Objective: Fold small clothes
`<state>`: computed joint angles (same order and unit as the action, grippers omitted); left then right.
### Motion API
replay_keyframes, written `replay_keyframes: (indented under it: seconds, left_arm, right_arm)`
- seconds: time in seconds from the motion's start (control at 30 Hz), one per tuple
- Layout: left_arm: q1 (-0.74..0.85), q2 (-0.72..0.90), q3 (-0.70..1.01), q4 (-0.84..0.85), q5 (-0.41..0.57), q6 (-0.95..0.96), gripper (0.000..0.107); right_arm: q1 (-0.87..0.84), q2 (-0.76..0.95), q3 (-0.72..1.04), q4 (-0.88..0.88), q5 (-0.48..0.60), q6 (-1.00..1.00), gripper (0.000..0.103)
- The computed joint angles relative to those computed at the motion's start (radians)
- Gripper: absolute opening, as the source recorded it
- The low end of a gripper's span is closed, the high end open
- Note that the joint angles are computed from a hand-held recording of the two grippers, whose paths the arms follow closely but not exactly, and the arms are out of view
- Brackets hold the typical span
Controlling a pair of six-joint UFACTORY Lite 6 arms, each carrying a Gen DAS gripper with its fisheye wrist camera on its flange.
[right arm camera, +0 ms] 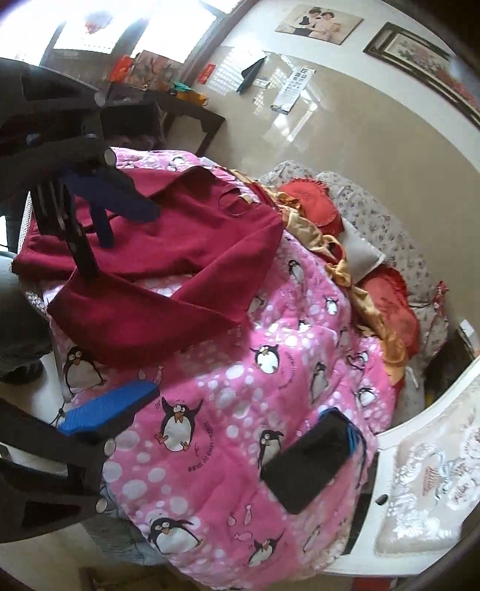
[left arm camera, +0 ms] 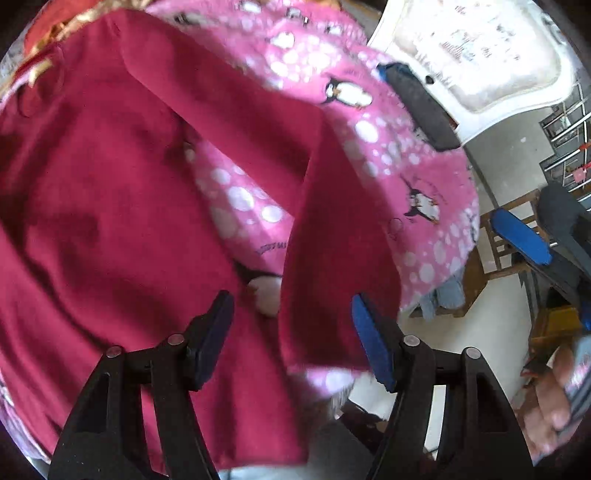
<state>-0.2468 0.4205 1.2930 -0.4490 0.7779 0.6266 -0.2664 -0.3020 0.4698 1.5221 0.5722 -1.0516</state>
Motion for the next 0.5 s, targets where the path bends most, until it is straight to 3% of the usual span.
replay_keyframes:
  seconds: [0.1, 0.2, 0.23, 0.3, 0.37, 0.47, 0.5]
  left_arm:
    - [-0.028, 0.102, 0.077, -0.033, 0.048, -0.010, 0.016]
    - [-0.030, 0.062, 0.037, -0.069, 0.015, 0.014, 0.006]
    - [-0.028, 0.045, 0.020, -0.080, 0.011, 0.026, 0.005]
    - [-0.021, -0.004, -0.023, -0.096, 0.006, 0.049, 0.005]
    - [-0.015, -0.038, -0.052, -0.112, 0.016, 0.061, 0.004]
    - [-0.007, -0.089, -0.090, -0.154, 0.034, 0.091, 0.003]
    - [-0.003, -0.108, -0.099, -0.168, 0.043, 0.100, 0.003]
  right_arm:
    - [0.014, 0.131, 0.071, 0.020, 0.014, -0.065, 0.071]
    - [0.034, 0.411, 0.263, 0.015, 0.069, -0.077, 0.067]
    - [0.048, 0.516, 0.354, -0.017, 0.075, -0.059, 0.066]
    - [0.081, 0.696, 0.549, -0.118, 0.052, 0.060, 0.053]
    - [0.107, 0.843, 0.736, -0.220, 0.063, 0.167, 0.049]
    - [0.166, 0.974, 0.953, -0.497, 0.026, 0.445, 0.038]
    - [0.178, 1.000, 0.995, -0.575, 0.025, 0.526, 0.018]
